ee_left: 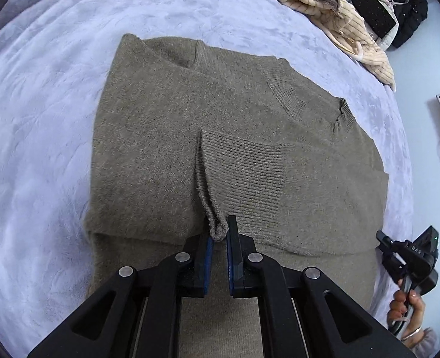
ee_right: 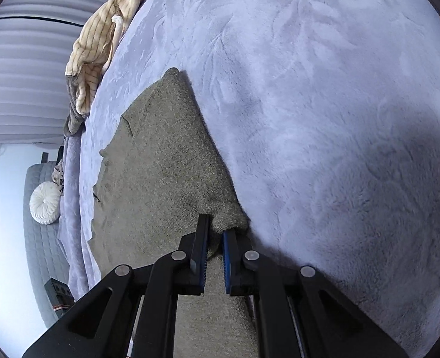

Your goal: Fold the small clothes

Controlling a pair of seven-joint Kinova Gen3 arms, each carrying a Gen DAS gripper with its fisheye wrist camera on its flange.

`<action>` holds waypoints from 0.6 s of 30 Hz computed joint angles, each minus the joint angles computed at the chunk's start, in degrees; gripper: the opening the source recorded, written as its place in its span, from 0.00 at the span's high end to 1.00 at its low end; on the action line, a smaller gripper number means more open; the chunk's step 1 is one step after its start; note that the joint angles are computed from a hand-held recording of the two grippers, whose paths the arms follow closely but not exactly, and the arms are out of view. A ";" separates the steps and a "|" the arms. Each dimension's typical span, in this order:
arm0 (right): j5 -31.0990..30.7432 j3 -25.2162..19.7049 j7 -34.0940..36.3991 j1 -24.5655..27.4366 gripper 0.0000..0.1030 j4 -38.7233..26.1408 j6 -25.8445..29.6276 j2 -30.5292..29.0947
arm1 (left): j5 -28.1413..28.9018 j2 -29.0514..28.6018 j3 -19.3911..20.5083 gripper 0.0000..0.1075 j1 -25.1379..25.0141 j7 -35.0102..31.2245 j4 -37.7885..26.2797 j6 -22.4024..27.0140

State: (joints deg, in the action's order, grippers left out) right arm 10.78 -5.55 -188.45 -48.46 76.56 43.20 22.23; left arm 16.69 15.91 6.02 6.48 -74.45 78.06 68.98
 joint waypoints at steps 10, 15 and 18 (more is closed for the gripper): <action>-3.52 1.02 8.15 -1.85 0.85 -12.62 16.44 2.87 | -15.59 -1.35 -0.85 0.93 7.09 7.75 -4.37 6.38; 0.65 -0.72 13.23 -3.75 0.85 -23.58 27.01 6.50 | -14.89 -1.00 -0.44 0.93 6.43 6.10 -5.28 4.99; 2.31 -2.97 16.04 -2.88 0.85 -29.70 30.38 10.10 | -14.40 2.26 -0.19 0.93 6.94 6.61 -7.58 6.10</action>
